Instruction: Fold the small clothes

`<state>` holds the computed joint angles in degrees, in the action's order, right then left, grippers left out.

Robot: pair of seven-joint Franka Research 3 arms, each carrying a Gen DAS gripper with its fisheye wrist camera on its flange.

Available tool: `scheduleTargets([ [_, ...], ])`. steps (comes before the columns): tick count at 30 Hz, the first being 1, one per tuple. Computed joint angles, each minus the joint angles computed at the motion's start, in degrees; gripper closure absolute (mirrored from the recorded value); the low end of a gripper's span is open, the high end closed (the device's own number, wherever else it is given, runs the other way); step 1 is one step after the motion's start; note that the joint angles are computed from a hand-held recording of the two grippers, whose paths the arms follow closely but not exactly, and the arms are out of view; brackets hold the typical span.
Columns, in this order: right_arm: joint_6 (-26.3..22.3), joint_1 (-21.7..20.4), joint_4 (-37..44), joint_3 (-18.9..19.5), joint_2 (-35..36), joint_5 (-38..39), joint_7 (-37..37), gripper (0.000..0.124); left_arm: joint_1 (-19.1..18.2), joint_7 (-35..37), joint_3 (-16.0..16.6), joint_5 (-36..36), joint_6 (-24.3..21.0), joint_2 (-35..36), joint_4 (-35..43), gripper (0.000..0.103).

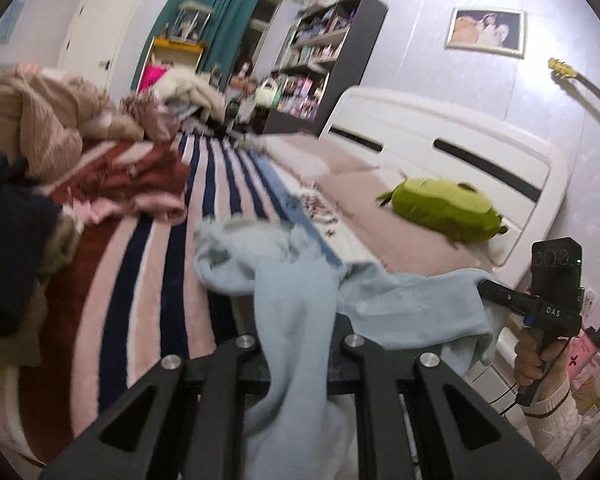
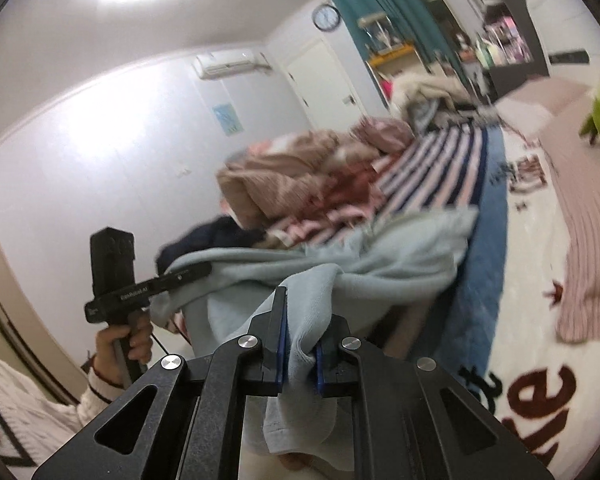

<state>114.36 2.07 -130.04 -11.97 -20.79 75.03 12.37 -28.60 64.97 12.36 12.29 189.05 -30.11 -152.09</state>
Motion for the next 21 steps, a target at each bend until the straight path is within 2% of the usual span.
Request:
scheduleTargets([
  [3, -0.3, 0.3, -0.1, -0.3, -2.4, 1.7, -1.2, 0.119, 1.6, 0.8, -1.8, 1.0, 0.0, -3.7, -0.5, 0.093],
  [6, 3.3, 1.0, 0.4, 0.7, -3.3, 2.9, -1.8, 0.119, 1.9, 1.6, -1.7, 1.3, -0.7, -4.1, 1.0, 0.093],
  [8, 6.7, 1.8, 1.6, 1.3, -2.3, 4.0, -2.0, 0.119, 3.6, 1.9, -2.5, 1.0, -1.2, -2.2, 3.1, 0.093],
  [11, 11.6, 2.7, 5.3, 2.3, 1.9, 5.2, -0.3, 0.119, 2.6, 3.5, 0.2, 0.4, -2.1, 2.7, 7.6, 0.093],
  [13, 16.1, 3.1, 9.2, 3.6, 6.7, 5.0, 1.3, 0.119, 5.7, 4.1, -1.4, -0.3, -3.9, 7.5, 11.7, 0.093],
  [14, 16.9, 3.1, 10.4, 3.8, 7.9, 4.7, 2.2, 0.119, 5.9, 4.8, -1.1, -1.0, -4.8, 9.4, 13.5, 0.093],
  [16, 19.0, 2.8, 14.2, 4.7, 12.5, 3.1, 4.4, 0.119, 4.3, 6.8, 1.4, -3.6, -7.2, 13.7, 17.2, 0.093],
  [18, 22.1, 2.4, 17.8, 6.1, 17.4, 0.0, 7.7, 0.119, 0.0, 11.3, 6.2, -8.2, -9.4, 18.1, 21.0, 0.093],
  [19, 23.2, 2.2, 19.1, 6.7, 19.2, -1.6, 9.3, 0.119, -3.4, 15.5, 9.8, -12.5, -11.0, 21.0, 23.3, 0.093],
  [21, 25.9, 1.9, 22.6, 8.2, 24.2, -5.8, 13.7, 0.119, -7.4, 23.5, 13.6, -22.3, -13.4, 25.2, 26.7, 0.093],
])
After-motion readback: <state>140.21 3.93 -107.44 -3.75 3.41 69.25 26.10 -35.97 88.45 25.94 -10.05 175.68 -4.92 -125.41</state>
